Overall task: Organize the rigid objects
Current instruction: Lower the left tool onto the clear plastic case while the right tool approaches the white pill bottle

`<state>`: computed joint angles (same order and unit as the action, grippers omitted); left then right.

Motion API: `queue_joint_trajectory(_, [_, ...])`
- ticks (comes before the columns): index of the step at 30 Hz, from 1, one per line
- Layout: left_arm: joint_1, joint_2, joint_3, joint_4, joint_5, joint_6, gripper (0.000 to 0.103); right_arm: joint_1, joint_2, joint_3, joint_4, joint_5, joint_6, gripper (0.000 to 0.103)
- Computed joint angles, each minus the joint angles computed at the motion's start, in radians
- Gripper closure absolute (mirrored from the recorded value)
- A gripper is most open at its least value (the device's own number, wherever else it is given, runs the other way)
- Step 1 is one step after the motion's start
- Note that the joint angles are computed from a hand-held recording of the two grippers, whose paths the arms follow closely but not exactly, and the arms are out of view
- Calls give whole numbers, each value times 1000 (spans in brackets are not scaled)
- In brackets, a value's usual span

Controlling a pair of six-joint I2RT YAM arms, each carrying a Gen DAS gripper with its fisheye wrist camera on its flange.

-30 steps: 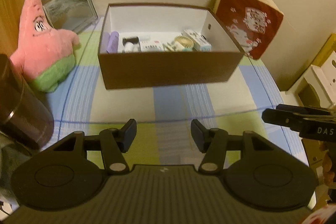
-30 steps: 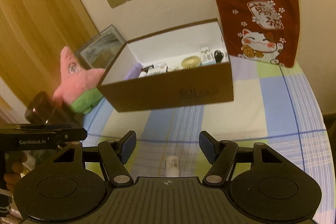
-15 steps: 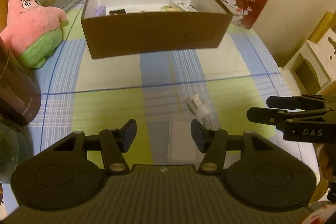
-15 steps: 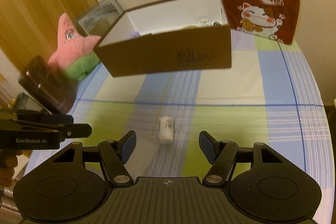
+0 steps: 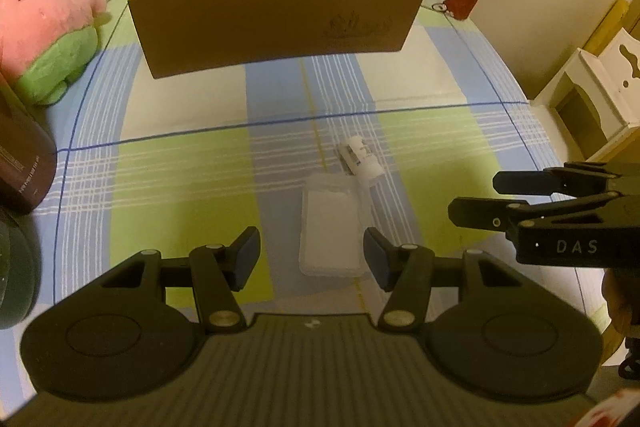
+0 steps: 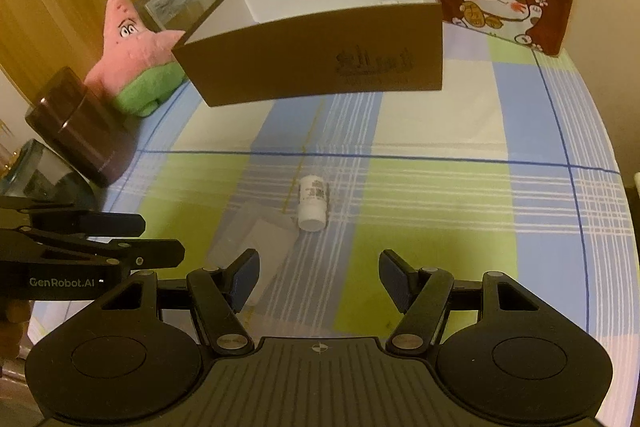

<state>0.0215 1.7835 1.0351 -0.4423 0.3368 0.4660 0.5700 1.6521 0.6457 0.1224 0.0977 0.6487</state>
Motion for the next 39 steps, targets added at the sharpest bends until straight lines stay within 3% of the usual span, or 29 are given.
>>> queue_joint_trajectory(29, [-72,125,-18,90,-37,17,46,-23,124,9,46,-12,30,37])
queue_joint_trajectory(39, [-141,207,6,180,-91,10,43,-39,162,16,83,-11,35,37])
